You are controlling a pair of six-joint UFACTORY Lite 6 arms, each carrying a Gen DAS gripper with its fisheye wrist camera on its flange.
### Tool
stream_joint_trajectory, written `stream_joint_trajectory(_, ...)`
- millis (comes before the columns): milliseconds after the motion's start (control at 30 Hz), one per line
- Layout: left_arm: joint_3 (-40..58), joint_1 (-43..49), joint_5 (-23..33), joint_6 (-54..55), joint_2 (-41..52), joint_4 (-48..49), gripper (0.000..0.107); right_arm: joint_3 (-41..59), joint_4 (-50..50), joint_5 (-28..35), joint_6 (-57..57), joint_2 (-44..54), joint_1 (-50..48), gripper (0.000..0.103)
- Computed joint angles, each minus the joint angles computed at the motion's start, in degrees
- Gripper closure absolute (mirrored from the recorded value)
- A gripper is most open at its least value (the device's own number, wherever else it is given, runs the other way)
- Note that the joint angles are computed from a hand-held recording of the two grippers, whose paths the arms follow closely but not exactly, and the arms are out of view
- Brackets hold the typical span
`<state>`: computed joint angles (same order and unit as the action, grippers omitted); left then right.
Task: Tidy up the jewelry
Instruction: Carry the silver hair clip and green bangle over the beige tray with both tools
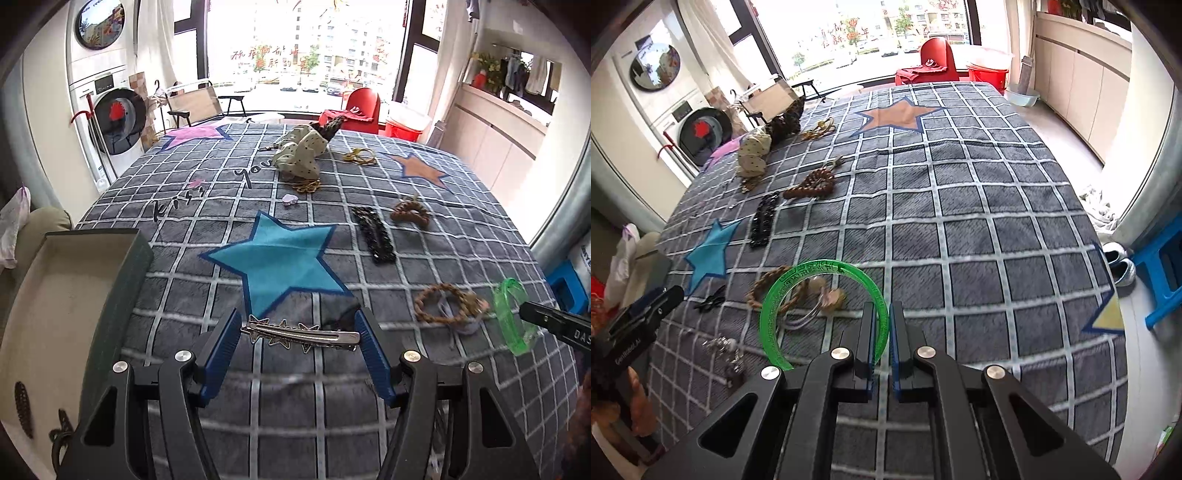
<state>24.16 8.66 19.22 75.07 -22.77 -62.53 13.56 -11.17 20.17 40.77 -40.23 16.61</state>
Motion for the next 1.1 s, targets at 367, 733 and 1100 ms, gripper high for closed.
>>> stream_joint_trajectory(367, -5.6, 15.1, 18.2, -3.9, -18.4, 11.9, 0.042, -0.6, -11.9, 11.0, 23.1, -9.3, 18.1, 0.096)
stream_joint_trajectory(733, -0.5, 45.6, 42.0, 13.9, -18.1, 9.6, 0.042, 11.1, -27.4, 19.2, 49.1, 2.2, 40.8, 0.096)
stream_joint_trajectory(1100, 11.7, 64.5, 47.6, 27.2, 0.4, 7.5, 0.041, 32.9, -34.4, 17.1, 53.7, 26.6, 48.6, 0.096)
